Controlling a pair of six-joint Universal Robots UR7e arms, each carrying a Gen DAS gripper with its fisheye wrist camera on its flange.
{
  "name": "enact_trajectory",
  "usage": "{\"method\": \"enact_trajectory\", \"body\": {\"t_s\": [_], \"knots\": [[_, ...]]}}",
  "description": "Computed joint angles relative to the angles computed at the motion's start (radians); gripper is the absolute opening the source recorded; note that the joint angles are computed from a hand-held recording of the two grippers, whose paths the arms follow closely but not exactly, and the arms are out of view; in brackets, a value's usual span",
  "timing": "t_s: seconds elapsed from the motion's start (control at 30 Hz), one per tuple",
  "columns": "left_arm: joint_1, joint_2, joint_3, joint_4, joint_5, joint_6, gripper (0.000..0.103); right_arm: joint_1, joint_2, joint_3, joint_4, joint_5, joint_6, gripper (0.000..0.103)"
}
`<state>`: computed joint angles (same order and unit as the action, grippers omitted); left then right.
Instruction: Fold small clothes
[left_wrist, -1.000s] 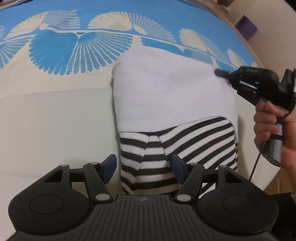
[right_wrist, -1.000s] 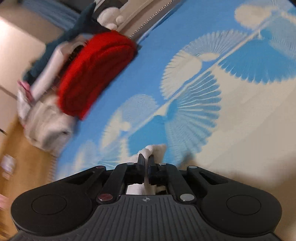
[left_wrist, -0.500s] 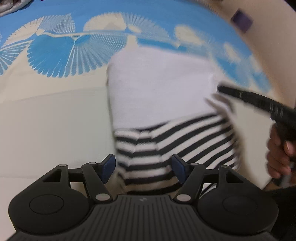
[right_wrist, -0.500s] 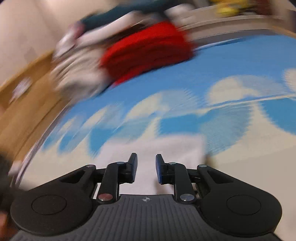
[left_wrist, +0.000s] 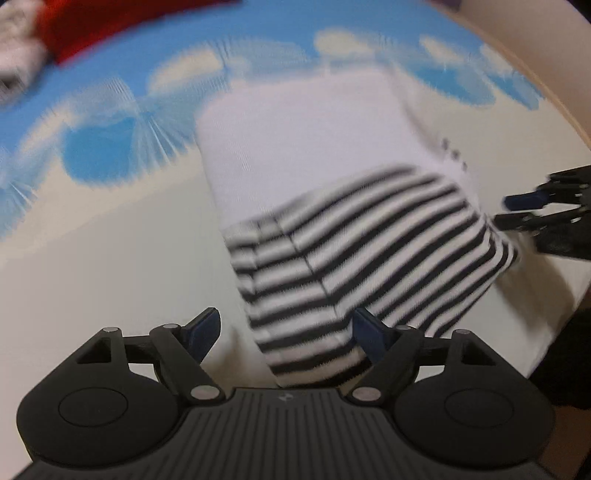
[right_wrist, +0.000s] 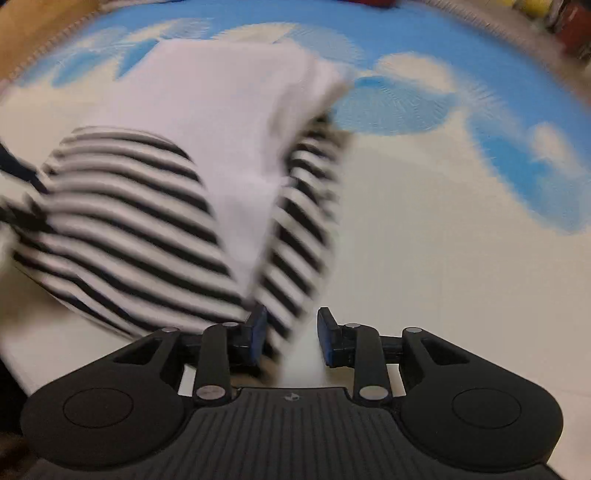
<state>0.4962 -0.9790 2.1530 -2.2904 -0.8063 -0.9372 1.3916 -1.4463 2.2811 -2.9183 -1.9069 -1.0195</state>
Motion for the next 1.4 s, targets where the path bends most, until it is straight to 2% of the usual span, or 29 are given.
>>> {"method": "enact_trajectory", "body": {"t_s": [0.03,0.07,0.1,0.13,0.2,0.3,0.37,0.43,0.53,0.63,0.73,0.77,0.83,0.93,1.0,1.03,1.1,1.17,1.23,1.4], "knots": [[-0.028,-0.012,0.010,0.020,0.035,-0.037,0.084,0.000,-0.035,0.021,-0.044,0.039,0.009,0.033],[-0.056,-0.027,0.017,0.054,0.068,-0.093,0.086,-0.018,-0.084,0.040,-0.046,0.121,0.044,0.037],[-0.079,-0.040,0.015,0.101,0.087,-0.162,0.086,-0.033,-0.145,0.044,-0.006,0.193,0.111,0.049],[-0.099,-0.053,0.010,0.158,0.097,-0.245,0.086,-0.044,-0.194,0.059,-0.001,0.235,0.167,0.058],[-0.136,-0.072,0.004,0.233,0.100,-0.380,0.087,-0.059,-0.276,0.107,-0.038,0.305,0.243,0.065],[-0.208,-0.091,-0.002,0.342,0.098,-0.565,0.093,-0.096,-0.416,0.181,-0.021,0.402,0.300,0.074],[-0.257,-0.092,-0.015,0.408,0.092,-0.644,0.093,-0.145,-0.520,0.236,0.011,0.478,0.302,0.074],[-0.300,-0.087,-0.022,0.447,0.083,-0.698,0.093,-0.181,-0.609,0.281,0.036,0.523,0.294,0.075],[-0.370,-0.072,-0.057,0.556,0.079,-0.809,0.093,-0.279,-0.791,0.333,0.131,0.652,0.242,0.076],[-0.445,-0.052,-0.090,0.673,0.085,-0.893,0.093,-0.315,-0.881,0.374,0.141,0.696,0.186,0.076],[-0.516,-0.034,-0.080,0.697,0.079,-0.936,0.093,-0.373,-0.981,0.391,0.256,0.746,0.136,0.077],[-0.534,-0.023,-0.076,0.708,0.074,-0.960,0.093,-0.374,-0.998,0.396,0.275,0.742,0.125,0.077],[-0.568,-0.010,-0.029,0.651,0.082,-0.975,0.093,-0.355,-1.008,0.412,0.271,0.717,0.100,0.077],[-0.578,0.020,0.034,0.566,0.061,-0.987,0.093,-0.277,-0.961,0.442,0.174,0.636,0.077,0.077],[-0.532,0.036,0.022,0.564,-0.001,-1.004,0.093,-0.220,-0.896,0.456,0.093,0.580,0.075,0.077],[-0.516,0.025,0.035,0.527,-0.007,-1.013,0.093,-0.192,-0.866,0.459,0.062,0.553,0.087,0.077],[-0.503,0.003,0.069,0.469,0.032,-1.042,0.093,-0.140,-0.797,0.461,0.002,0.493,0.124,0.077],[-0.483,0.024,0.046,0.509,0.033,-1.066,0.093,-0.091,-0.722,0.460,-0.061,0.435,0.164,0.077],[-0.465,0.027,0.058,0.440,0.025,-1.026,0.093,-0.060,-0.668,0.463,-0.109,0.405,0.186,0.077],[-0.455,0.045,0.051,0.400,0.044,-0.992,0.093,-0.020,-0.560,0.486,-0.231,0.355,0.165,0.077]]}}
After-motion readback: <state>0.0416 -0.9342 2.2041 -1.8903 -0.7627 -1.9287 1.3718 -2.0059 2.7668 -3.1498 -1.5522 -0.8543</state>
